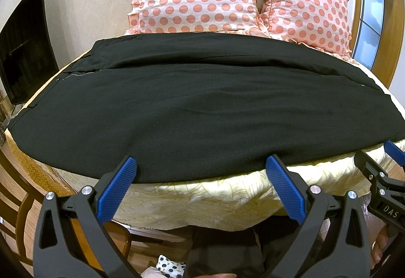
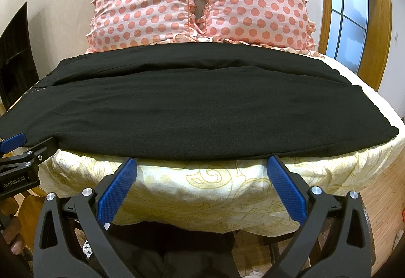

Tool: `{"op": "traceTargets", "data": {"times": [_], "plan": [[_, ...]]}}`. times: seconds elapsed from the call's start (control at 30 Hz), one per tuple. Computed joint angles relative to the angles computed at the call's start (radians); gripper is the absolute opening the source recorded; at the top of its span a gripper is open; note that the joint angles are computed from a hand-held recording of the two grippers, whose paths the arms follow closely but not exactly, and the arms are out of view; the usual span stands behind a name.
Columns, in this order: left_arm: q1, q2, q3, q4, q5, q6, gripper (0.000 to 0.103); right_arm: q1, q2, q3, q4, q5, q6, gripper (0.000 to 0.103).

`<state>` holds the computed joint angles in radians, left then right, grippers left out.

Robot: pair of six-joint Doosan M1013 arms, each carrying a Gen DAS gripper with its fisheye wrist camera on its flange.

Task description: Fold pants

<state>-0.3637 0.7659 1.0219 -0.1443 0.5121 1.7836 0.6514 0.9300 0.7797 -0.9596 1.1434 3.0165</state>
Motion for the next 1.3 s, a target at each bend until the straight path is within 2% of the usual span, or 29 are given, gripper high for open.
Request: {"op": "traceTargets", "data": {"times": [1.3], "plan": [[0.0,0.002,-0.008,0.008,0.011,-0.008,0.101,-0.001,-0.002,0.003,-0.003,-0.002,0.001,0.102]]}}
